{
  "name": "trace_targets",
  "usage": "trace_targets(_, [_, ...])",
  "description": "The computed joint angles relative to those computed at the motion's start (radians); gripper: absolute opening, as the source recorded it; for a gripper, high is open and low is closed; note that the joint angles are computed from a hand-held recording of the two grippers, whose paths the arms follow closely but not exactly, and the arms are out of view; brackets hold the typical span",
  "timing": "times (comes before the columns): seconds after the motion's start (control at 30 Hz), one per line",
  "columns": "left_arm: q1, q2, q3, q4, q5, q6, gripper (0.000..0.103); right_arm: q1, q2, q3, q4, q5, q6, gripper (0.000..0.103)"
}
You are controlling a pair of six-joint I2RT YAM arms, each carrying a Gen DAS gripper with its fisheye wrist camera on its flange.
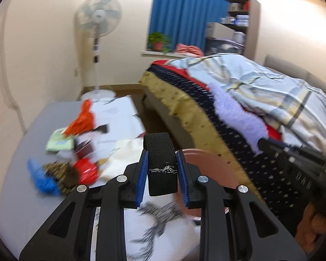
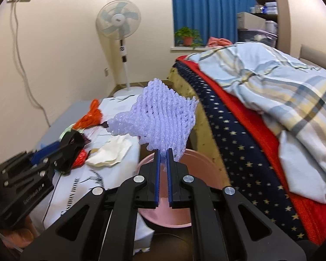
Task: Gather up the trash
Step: 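Carry both items over the pink bin and open both grippers to drop them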
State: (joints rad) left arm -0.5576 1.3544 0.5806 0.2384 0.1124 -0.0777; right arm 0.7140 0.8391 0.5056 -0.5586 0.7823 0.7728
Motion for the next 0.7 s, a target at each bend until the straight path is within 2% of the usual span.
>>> trace_targets(0.17, [-0.047, 0.161, 0.124, 0.045, 0.021, 0.046, 0.026, -0.094, -0.068, -0.049, 0.012, -0.031, -0.029, 0.006])
trace_targets(0.33, [-0.026, 0.328, 0.198, 0.115, 0.101, 0.042, 0.026, -0.226, -0.104, -0.106, 0.077, -0.107, -0.076, 0.006])
trace_targets(0.5, [-0.034, 0.434, 0.227, 0.199, 0.102, 0.02, 0.026, -0.299, -0.033, -0.13, 0.18, -0.156, -0.106, 0.006])
trace_targets(0.7, [-0.045, 0.528, 0.274, 0.199, 0.109, 0.047, 0.026, -0.364, 0.07, -0.146, 0.29, -0.225, -0.135, 0.006])
